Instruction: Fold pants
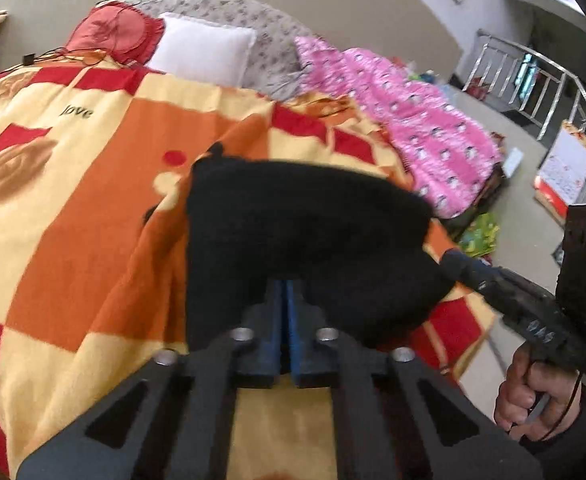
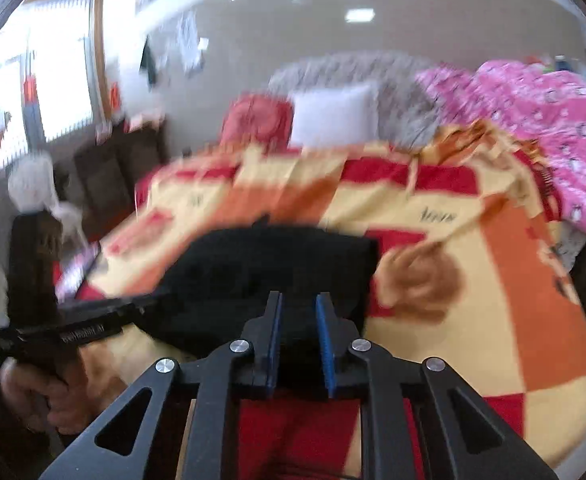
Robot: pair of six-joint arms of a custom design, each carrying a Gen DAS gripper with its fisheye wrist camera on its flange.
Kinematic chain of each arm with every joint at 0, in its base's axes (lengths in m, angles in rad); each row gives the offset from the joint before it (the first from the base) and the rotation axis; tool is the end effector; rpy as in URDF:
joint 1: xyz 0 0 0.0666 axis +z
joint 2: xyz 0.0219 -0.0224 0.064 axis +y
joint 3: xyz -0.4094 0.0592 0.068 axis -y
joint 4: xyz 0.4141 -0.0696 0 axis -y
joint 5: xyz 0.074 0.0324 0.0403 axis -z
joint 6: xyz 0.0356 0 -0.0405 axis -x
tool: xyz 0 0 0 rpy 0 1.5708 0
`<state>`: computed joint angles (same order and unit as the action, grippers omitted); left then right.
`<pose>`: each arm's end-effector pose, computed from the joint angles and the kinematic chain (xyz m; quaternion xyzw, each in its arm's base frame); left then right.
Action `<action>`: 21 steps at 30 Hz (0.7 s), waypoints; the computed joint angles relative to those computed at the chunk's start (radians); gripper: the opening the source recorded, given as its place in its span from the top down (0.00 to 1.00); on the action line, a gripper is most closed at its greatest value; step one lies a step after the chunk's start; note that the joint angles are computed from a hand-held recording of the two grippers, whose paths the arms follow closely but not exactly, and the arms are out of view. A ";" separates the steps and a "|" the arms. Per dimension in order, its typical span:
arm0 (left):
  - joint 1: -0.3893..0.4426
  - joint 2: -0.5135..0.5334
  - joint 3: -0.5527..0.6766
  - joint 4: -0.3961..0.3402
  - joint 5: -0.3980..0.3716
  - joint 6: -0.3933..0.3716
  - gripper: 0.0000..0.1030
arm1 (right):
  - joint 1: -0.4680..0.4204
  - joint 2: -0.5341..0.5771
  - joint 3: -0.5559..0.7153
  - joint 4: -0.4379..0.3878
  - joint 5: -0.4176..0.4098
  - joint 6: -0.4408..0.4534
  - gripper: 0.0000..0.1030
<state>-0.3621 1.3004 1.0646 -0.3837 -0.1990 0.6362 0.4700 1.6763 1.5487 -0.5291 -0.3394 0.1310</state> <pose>0.4412 -0.1600 0.3832 -0.1659 0.8701 -0.1406 0.4423 0.5551 0.2948 0.4120 -0.3330 0.8228 0.2228 0.4032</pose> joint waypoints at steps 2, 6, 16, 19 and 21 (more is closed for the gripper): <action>0.002 -0.003 -0.003 0.005 0.016 0.005 0.99 | 0.002 0.055 0.042 -0.080 0.020 0.006 0.84; 0.026 -0.010 0.014 0.049 0.036 0.012 0.97 | -0.028 0.075 0.025 -0.042 -0.069 -0.079 0.84; 0.112 0.154 0.142 0.010 0.040 -0.026 0.99 | -0.029 0.052 0.024 -0.075 -0.081 -0.062 0.82; 0.095 0.155 0.134 0.030 -0.013 -0.051 0.99 | -0.043 0.027 0.027 -0.014 -0.078 -0.123 0.82; 0.095 0.158 0.134 0.037 -0.019 -0.054 0.99 | -0.046 0.025 0.048 0.030 -0.069 -0.164 0.82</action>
